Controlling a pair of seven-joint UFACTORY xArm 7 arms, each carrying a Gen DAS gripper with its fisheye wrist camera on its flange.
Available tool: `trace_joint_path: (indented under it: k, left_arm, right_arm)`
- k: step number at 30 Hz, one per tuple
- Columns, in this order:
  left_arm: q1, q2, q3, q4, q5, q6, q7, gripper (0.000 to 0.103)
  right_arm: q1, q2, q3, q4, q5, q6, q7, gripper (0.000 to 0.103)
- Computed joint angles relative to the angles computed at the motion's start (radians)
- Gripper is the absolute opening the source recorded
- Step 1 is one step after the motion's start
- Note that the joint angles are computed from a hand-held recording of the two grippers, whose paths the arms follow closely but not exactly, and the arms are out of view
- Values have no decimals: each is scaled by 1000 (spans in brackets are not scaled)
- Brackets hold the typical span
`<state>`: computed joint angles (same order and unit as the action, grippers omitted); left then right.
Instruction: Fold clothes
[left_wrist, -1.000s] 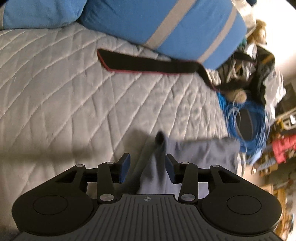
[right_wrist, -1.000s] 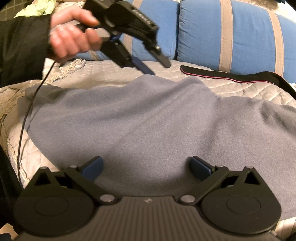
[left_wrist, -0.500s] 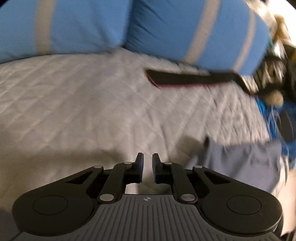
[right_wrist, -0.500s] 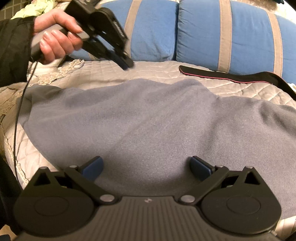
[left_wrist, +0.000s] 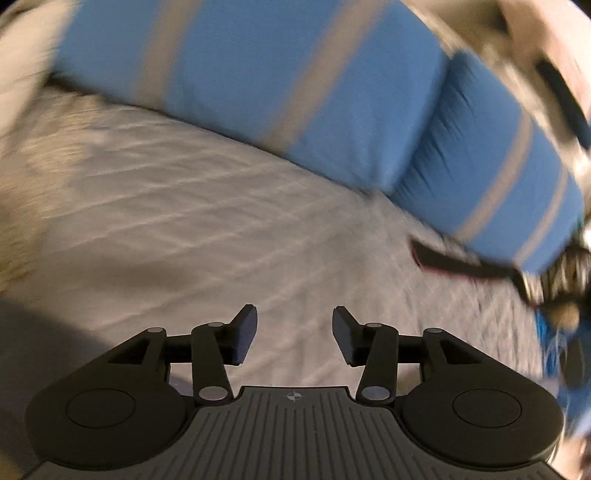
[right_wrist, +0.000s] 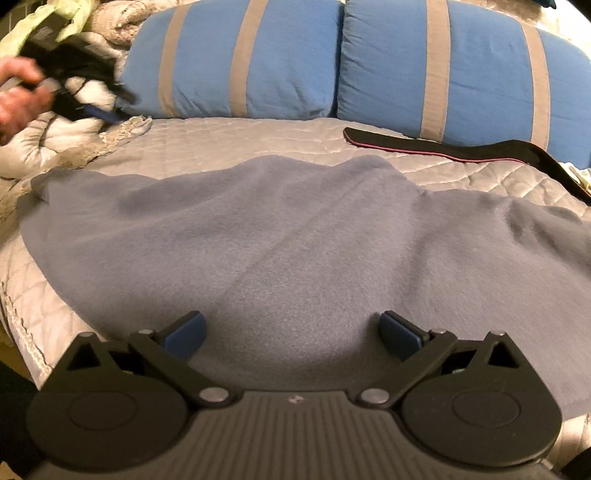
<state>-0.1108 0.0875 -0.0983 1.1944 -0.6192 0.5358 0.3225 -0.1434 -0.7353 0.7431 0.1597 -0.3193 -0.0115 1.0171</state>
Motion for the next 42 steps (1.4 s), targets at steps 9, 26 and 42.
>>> trace_joint_path:
  k: [9, 26, 42]
  left_arm:
    - [111, -109, 111, -160, -132, -56, 75, 45]
    - [281, -42, 180, -183, -450, 99, 197, 46]
    - [273, -81, 154, -241, -577, -31, 183, 5]
  right_arm:
    - [49, 4, -10, 63, -25, 172, 90, 102]
    - [114, 63, -59, 148, -194, 343, 287, 102]
    - [160, 92, -124, 154, -307, 353, 364, 102]
